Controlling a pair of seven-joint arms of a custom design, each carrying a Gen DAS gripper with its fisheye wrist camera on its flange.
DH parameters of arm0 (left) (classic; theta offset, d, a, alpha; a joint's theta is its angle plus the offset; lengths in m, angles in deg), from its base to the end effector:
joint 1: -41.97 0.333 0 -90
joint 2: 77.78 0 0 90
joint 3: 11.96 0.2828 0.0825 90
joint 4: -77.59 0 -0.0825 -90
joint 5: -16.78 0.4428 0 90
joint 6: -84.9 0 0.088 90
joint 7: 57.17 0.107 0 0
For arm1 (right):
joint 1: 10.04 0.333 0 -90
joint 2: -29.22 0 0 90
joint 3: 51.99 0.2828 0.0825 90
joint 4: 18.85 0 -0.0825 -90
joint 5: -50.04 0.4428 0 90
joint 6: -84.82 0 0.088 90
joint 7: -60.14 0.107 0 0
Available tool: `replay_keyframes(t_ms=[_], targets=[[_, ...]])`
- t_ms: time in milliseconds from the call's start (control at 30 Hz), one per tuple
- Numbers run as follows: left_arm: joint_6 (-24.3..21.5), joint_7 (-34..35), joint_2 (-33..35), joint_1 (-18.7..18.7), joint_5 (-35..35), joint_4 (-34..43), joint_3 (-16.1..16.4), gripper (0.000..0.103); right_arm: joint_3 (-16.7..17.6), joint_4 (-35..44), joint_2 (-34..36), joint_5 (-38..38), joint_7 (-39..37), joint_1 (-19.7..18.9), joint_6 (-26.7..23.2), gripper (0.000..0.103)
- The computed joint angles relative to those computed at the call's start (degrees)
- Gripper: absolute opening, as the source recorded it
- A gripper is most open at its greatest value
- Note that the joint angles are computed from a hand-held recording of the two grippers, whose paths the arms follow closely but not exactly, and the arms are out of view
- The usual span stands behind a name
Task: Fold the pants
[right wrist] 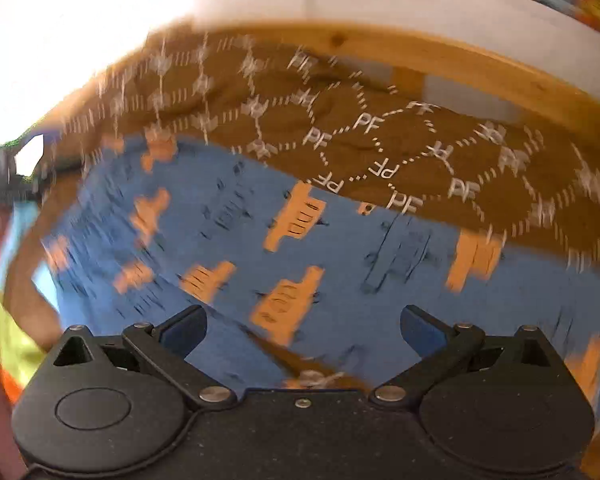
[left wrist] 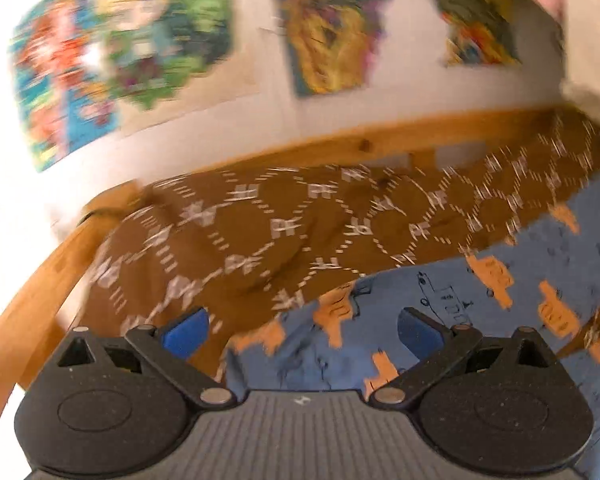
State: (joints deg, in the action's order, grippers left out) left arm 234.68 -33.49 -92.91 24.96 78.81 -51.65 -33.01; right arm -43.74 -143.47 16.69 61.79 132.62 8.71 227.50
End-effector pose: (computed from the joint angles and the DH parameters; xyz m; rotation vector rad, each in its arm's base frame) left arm 0.4375 -0.3746 0.4635 -1.2878 1.8213 -0.7311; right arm 0.5258 0.2699 0.4881 -2.3586 1.1657 -0.3261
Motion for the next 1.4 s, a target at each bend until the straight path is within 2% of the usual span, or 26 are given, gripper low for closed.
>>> replay_keyframes(t_ms=[67,133,200,267,333,433,500,567,667,700,767,833,900,1133,1233,1333,1400], targets=[[0.8,7.8,4.8,-0.1,-1.9,3.7,1.2,0.103,0.7,4.0,4.4,-6.3,-2.0,-0.7,0.6,0.102],[0.4,12.5,8.7,-0.3,-2.5,6.8,2.0,0.1,0.2,6.7,8.8,-8.7,-4.1,-0.6,4.0,0.102],[-0.4,17.0,12.0,-0.8,-5.0,9.7,2.8,0.092,-1.1,9.4,13.1,-4.7,-6.5,-0.3,6.2,0.101],[0.1,22.7,14.4,-1.2,-10.3,11.6,4.0,0.088,-2.2,12.9,17.1,1.2,-8.4,-0.4,5.7,0.094],[0.0,29.0,16.3,-1.5,-15.7,13.3,4.6,0.079,-3.0,16.2,20.4,2.8,-8.3,-0.4,4.3,0.082],[-2.7,38.2,19.0,-1.7,-22.2,16.1,5.1,0.058,-3.6,20.2,23.6,2.1,-11.8,-0.3,2.1,0.08],[-5.1,41.4,20.0,-2.0,-24.0,17.6,5.3,0.043,-3.9,23.0,25.5,2.1,-13.6,-0.3,-0.5,0.08],[-5.4,44.4,20.4,-1.9,-25.9,18.1,5.5,0.037,-4.8,25.0,27.1,0.0,-12.0,0.3,-2.0,0.08],[-6.8,47.3,20.7,-2.1,-27.7,18.9,5.5,0.011,-5.0,26.7,28.6,0.1,-11.5,0.3,-4.7,0.065],[-7.2,47.7,20.6,-2.2,-27.9,18.9,5.5,0.008,-5.0,26.4,28.5,0.3,-11.7,0.3,-4.7,0.059],[-7.0,47.2,19.9,-2.6,-26.1,18.4,5.6,0.004,-4.8,25.4,27.7,1.0,-12.7,0.2,-4.4,0.04],[-6.8,45.5,19.3,-3.0,-24.0,17.9,5.6,0.003,-5.3,24.4,27.1,-1.0,-11.4,0.8,-3.3,0.013],[-6.7,43.6,19.0,-3.2,-23.2,17.7,5.6,0.002,-5.5,23.5,26.6,-2.5,-10.8,1.2,-2.0,0.003],[-7.8,38.5,17.2,-3.3,-20.5,17.5,5.5,0.002,-5.4,19.3,23.6,-5.2,-9.3,1.9,5.8,0.001],[-8.7,35.4,17.1,-3.2,-19.1,18.4,5.5,0.002,-5.6,18.9,23.4,-6.5,-7.6,2.3,10.8,0.0],[-9.8,31.0,17.9,-3.1,-16.7,19.8,5.7,0.002,-7.1,19.3,24.4,-11.0,-2.1,3.8,17.3,0.0],[-11.4,30.0,19.5,-3.2,-16.6,21.3,5.8,0.002,-8.3,21.0,26.3,-13.4,1.8,4.9,19.4,0.0]])
